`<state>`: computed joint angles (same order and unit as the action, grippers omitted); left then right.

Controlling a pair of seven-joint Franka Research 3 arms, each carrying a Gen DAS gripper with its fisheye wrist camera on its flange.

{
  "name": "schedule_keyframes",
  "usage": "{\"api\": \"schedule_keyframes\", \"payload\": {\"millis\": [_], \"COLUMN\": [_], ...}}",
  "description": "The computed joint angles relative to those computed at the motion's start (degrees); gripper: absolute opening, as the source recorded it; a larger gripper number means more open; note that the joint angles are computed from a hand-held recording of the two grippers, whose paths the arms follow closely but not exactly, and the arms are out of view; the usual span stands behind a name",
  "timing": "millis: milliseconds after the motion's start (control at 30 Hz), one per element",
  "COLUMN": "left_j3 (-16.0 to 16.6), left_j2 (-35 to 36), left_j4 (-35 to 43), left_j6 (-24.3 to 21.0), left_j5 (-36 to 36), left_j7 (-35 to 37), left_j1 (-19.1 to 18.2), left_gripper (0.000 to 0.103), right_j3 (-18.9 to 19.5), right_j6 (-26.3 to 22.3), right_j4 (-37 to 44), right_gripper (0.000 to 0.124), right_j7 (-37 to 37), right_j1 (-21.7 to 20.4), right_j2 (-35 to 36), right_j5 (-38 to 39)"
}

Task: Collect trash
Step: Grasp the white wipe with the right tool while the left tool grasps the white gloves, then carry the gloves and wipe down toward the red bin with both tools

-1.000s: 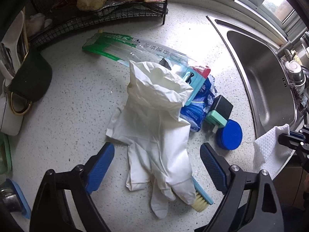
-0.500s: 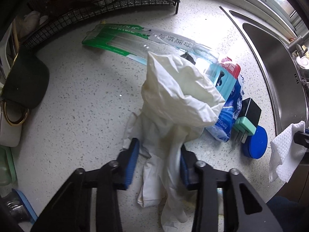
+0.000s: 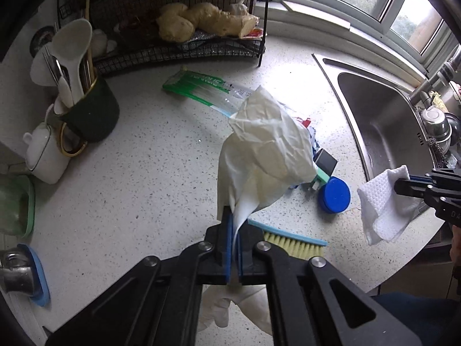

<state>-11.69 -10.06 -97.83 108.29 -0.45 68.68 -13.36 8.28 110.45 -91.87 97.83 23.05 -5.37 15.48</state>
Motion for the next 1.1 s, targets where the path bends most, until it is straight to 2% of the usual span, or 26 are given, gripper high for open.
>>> {"api": "schedule_keyframes", "payload": {"millis": [233,367,567,933,1100], "left_j3": [-2.5,-4.5,-8.2,-16.3,-18.4], "left_j2": [-5.2,-7.0,-8.1,-2.4,1.4], "left_j4": [0.6,0.5,3.2,12.7,15.7], "left_j6": [-2.7,-3.2,-6.5,-14.2,-15.9], "left_j5": [0.9,2.0,4.0,11.1,13.3], "left_j7": [-6.8,-10.6,-17.4,-32.5,-38.7], "left_j1": [-2.1,-4.4,-8.1,-15.5,-20.1], "left_gripper": [0.002,0.002,0.002,0.001,0.001], "right_j3": [0.1,-0.1,-0.7,-2.4,-3.2], "right_j6": [0.7,1.1,0.9,-2.8,-6.1], "right_j4": [-2.5,-5.6,-11.8,-22.0,-26.4], "right_gripper": [0.006,0.006,0.006,0.006,0.006], "right_j7": [-3.7,-6.6,-10.1,-15.3,-16.7], "right_j1": [0.4,0.3,0.0,-0.9,-1.8], "right_j2": [-4.8,-9.1,-16.9,-30.4,-36.4], "right_j5": [1.7,3.1,5.4,10.2,11.2]}}
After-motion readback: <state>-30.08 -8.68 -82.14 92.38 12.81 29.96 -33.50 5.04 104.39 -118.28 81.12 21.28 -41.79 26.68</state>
